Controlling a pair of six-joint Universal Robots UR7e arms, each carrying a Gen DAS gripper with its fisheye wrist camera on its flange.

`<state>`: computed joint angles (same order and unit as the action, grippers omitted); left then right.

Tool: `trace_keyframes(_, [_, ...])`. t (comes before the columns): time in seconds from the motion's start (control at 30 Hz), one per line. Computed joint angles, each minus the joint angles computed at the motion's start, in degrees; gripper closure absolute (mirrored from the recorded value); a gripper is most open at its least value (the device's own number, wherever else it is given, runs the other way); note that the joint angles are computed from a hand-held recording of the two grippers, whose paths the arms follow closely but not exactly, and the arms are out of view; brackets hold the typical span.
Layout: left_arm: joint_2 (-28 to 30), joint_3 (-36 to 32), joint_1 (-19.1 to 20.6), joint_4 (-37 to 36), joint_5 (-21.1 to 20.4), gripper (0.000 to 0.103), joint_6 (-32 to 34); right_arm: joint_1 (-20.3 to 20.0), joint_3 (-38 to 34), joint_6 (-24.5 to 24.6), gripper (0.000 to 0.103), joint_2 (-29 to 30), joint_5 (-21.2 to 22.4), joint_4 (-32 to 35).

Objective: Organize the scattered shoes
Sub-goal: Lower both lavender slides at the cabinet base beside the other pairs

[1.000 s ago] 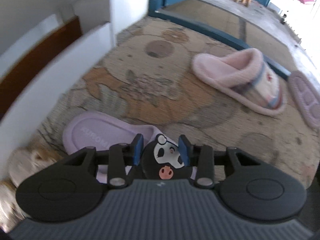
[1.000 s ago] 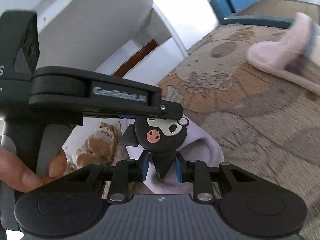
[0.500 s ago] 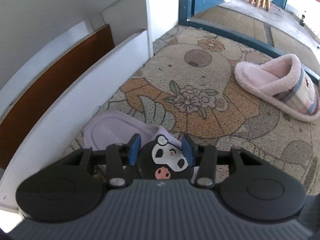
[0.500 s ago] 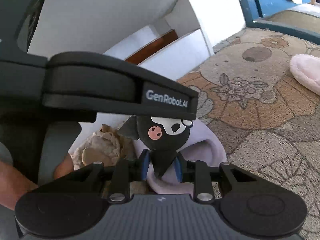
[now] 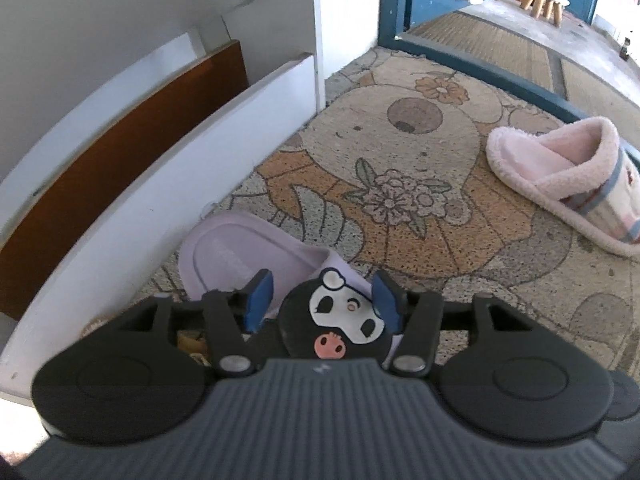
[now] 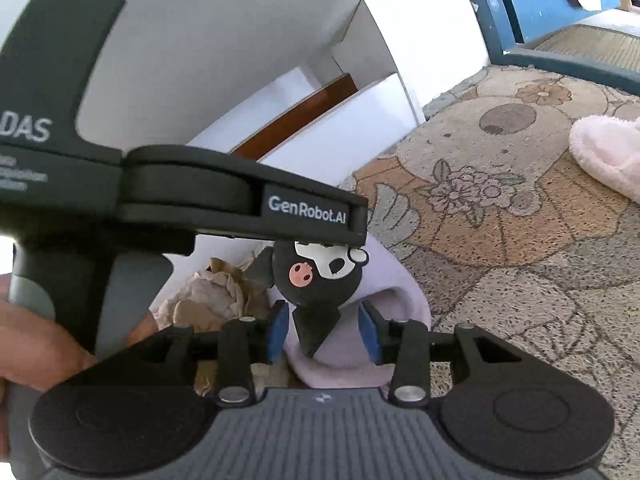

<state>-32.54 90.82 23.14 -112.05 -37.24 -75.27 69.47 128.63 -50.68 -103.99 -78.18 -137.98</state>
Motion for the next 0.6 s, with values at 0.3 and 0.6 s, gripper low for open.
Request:
trace_keyframes(0.3, [1.2, -2.5, -0.4, 5.1, 0.0, 0.017, -3.1, -2.4, 0.0, -2.8, 0.059, -2.6, 1.3, 3.7])
trace_keyframes(0.6, [2.9, -5.1, -0.9, 5.0, 0.2, 0.011, -1.6, -4.5, -0.9, -4.8, 0.057, -3.8, 2.2, 5.8])
